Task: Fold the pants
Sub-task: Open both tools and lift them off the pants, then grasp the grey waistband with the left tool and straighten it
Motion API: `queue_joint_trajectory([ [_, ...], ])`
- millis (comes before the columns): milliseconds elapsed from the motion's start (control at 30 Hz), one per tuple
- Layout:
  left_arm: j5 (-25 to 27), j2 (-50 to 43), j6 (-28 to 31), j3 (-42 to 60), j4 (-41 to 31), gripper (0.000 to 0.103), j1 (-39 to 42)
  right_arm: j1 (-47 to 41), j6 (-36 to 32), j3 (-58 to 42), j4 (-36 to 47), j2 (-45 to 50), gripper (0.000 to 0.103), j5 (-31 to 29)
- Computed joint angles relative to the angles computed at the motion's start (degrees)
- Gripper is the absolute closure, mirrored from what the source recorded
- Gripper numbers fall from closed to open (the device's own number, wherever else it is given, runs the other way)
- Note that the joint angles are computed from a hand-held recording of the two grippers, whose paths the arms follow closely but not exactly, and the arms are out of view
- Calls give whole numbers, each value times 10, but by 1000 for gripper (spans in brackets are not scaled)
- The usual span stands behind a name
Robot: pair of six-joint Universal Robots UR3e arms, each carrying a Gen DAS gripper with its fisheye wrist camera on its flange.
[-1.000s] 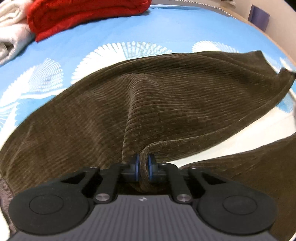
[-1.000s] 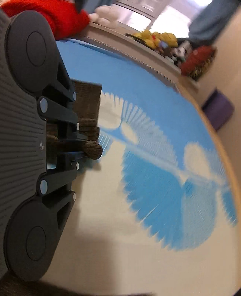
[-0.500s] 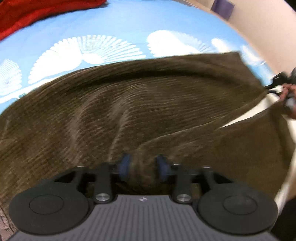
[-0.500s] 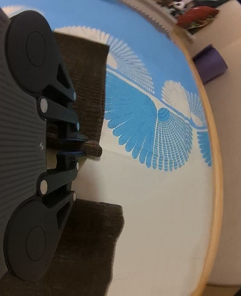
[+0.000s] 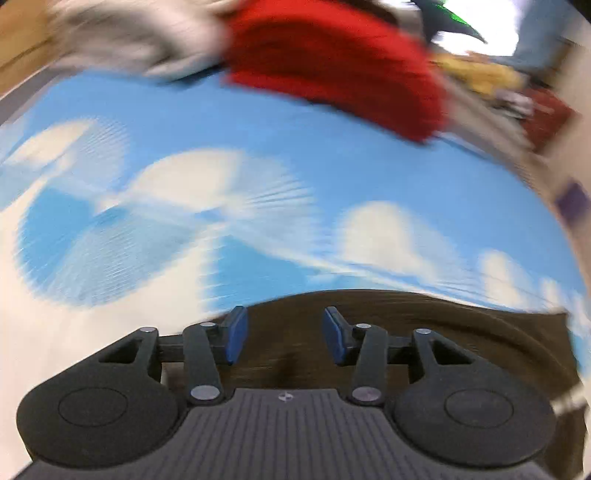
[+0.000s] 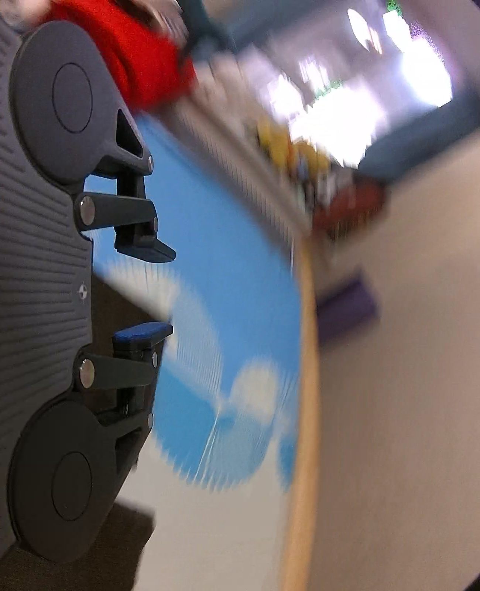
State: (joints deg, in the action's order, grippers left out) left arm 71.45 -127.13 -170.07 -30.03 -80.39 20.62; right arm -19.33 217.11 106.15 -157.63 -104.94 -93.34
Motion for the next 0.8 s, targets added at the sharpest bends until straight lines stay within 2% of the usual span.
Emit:
queue_joint_trajectory([
  [33,8,-29,0,44,-39,47,13,15,-15,1,0,-20,58,12],
  [100,20,-52,0,59,-62,44,33,34,-42,11,2,-60,55,49],
  [167,17,-40,3,6,-37,44,46,51,-62,20,17,-94,54,70],
  [233,0,-21,9,-55,-12,37,60,75,-87,32,34,-119,53,77],
  [267,-6,-15,10,-76,-5,35,64,91,-105,39,36,-125,53,70],
  [333,1,-4,9,-121,21,33,60,149,-134,55,30,-122,53,-2],
  [400,11,1,7,-163,65,33,49,194,-131,46,55,-110,53,-54],
  [467,26,16,20,-215,130,41,37,211,-107,40,68,-107,53,-71],
  [533,30,27,30,-220,137,64,28,233,-86,35,80,-103,53,-90],
  [600,3,57,31,-246,170,69,32,262,-77,28,102,-98,53,-113],
  [700,-64,119,50,-336,302,68,43,274,-69,37,112,-104,53,-124],
  [733,-49,122,55,-347,325,62,37,282,-63,40,113,-108,53,-132],
  [767,-4,114,49,-334,311,57,25,289,-60,42,114,-106,53,-141],
  [800,30,102,38,-301,261,53,18,301,-56,38,122,-104,53,-155],
])
